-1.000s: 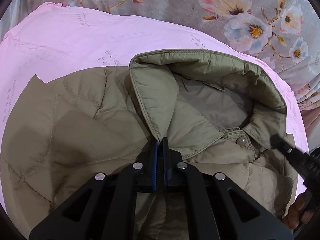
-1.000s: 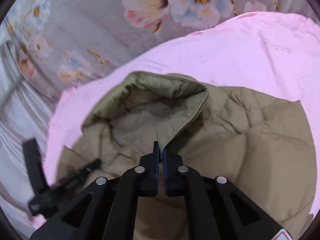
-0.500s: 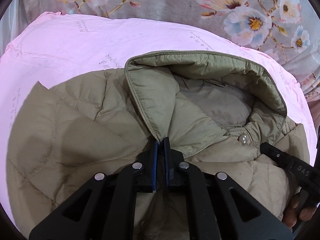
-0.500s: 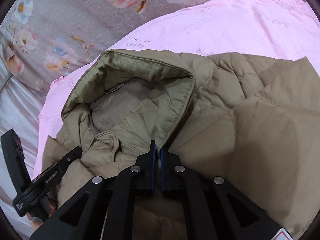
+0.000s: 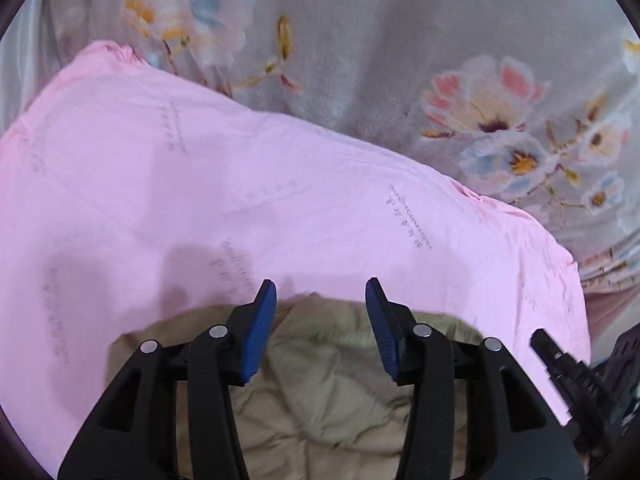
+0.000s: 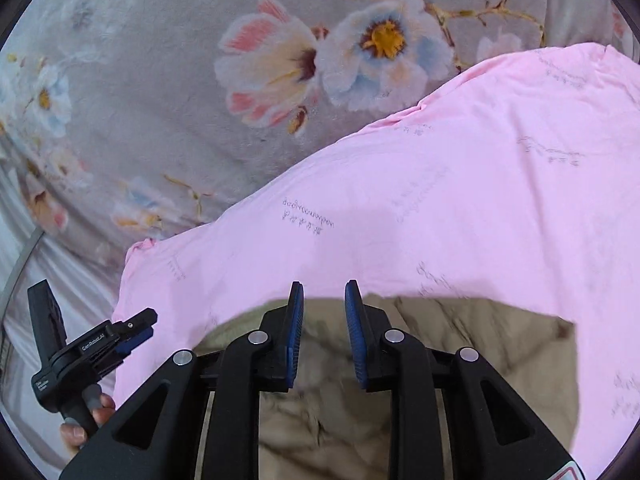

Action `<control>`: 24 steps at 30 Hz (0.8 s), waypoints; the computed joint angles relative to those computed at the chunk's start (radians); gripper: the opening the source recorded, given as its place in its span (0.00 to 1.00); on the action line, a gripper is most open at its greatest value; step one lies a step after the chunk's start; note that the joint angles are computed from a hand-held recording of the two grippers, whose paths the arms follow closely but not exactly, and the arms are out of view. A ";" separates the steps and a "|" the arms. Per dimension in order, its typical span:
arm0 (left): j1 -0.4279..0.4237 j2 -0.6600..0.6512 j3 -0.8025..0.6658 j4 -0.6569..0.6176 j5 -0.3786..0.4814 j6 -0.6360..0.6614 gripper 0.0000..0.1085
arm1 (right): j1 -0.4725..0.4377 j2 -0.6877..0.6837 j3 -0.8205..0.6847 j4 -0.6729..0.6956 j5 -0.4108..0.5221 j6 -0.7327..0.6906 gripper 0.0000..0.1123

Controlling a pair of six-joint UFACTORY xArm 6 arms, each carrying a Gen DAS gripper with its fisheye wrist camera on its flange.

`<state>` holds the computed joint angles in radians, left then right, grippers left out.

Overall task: Fold large clothes
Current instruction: 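Grasp the jacket near the collar with both tools and fold it over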

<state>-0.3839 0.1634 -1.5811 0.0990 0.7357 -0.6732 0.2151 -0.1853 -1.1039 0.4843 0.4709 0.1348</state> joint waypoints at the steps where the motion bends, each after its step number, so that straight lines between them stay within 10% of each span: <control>1: 0.001 0.058 -0.059 -0.019 0.029 -0.002 0.41 | 0.002 0.030 -0.016 0.003 -0.004 -0.003 0.21; 7: -0.030 0.156 -0.111 -0.018 0.162 0.038 0.28 | 0.052 0.115 -0.035 -0.213 0.055 0.024 0.20; 14: -0.084 0.008 0.164 0.113 0.045 0.018 0.20 | 0.073 0.002 0.131 -0.494 0.024 0.134 0.11; 24: -0.120 -0.003 0.252 0.416 -0.058 -0.170 0.20 | 0.058 0.029 0.187 -0.429 -0.072 0.098 0.09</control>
<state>-0.5044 0.1600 -1.3289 0.5148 0.6775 -0.8433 0.2729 -0.1564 -0.9166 0.0558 0.3986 0.2330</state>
